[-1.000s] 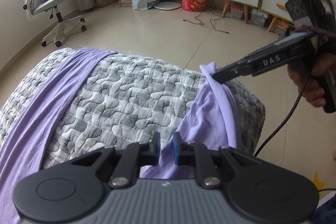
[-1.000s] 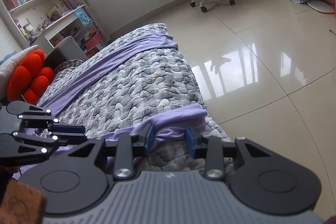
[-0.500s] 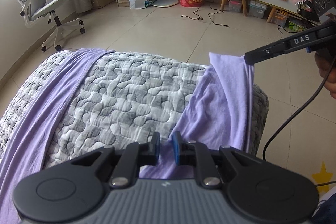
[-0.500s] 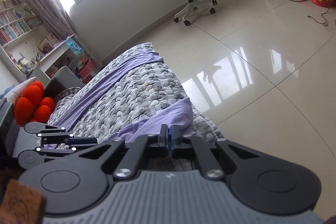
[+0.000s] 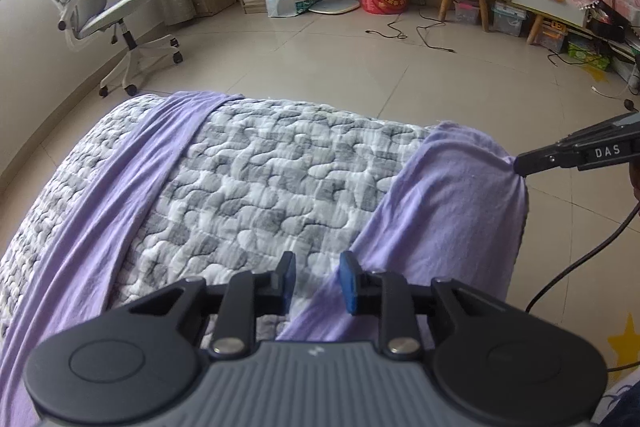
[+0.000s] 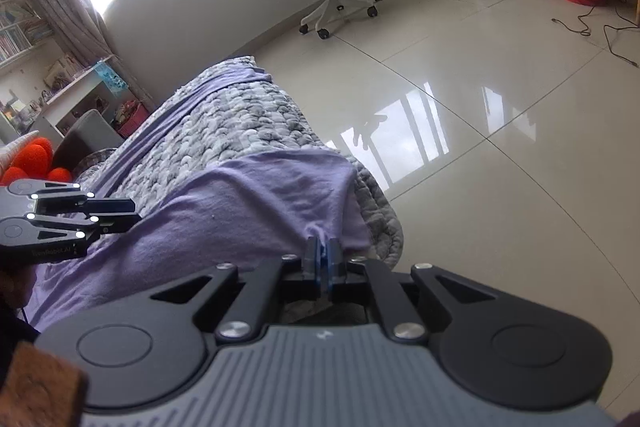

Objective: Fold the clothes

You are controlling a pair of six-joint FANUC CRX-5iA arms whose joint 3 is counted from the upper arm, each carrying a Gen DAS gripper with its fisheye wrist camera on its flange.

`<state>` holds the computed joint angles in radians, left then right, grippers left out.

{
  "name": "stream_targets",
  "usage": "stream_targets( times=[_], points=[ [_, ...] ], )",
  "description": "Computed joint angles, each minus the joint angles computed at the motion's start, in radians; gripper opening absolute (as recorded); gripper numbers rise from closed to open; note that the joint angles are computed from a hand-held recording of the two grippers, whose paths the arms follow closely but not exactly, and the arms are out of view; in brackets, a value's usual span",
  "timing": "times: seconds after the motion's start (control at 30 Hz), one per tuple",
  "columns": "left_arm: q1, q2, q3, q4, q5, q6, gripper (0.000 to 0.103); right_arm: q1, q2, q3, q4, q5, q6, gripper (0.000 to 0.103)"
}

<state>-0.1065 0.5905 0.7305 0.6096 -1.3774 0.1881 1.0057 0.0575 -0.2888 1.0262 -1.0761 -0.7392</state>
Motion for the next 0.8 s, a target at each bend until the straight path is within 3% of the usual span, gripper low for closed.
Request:
stream_targets(
  times=[0.07,0.17,0.27,0.43,0.5,0.7,0.73,0.77,0.8],
  points=[
    [0.020,-0.007,-0.002,0.026,0.033,0.034,0.025,-0.005,-0.012,-0.019,0.025,0.006,-0.028,0.014],
    [0.076,-0.007,-0.001,0.126,0.066,0.122,0.028,-0.012,-0.038,-0.053,0.054,0.010,-0.086,0.014],
    [0.134,-0.011,-0.002,0.181,0.116,0.230,0.031,-0.046,-0.078,-0.112,0.083,0.074,-0.153,0.014],
    [0.227,-0.037,-0.002,0.124,0.200,0.403,0.032,-0.132,-0.128,-0.206,0.155,0.276,-0.289,0.015],
    [0.273,-0.069,-0.022,0.067,0.231,0.458,0.032,-0.139,-0.120,-0.201,0.150,0.309,-0.286,0.022],
    [0.454,-0.180,-0.154,-0.042,0.302,0.707,0.038,-0.103,-0.088,-0.139,0.083,0.248,-0.144,0.023],
    [0.478,-0.207,-0.198,-0.056,0.322,0.729,0.038,-0.094,-0.079,-0.119,0.064,0.222,-0.101,0.019],
    [0.499,-0.237,-0.246,-0.068,0.347,0.747,0.038,-0.086,-0.067,-0.098,0.048,0.192,-0.070,0.007],
    [0.518,-0.261,-0.286,-0.076,0.363,0.762,0.038,-0.075,-0.054,-0.073,0.029,0.153,-0.044,0.005]
  ],
)
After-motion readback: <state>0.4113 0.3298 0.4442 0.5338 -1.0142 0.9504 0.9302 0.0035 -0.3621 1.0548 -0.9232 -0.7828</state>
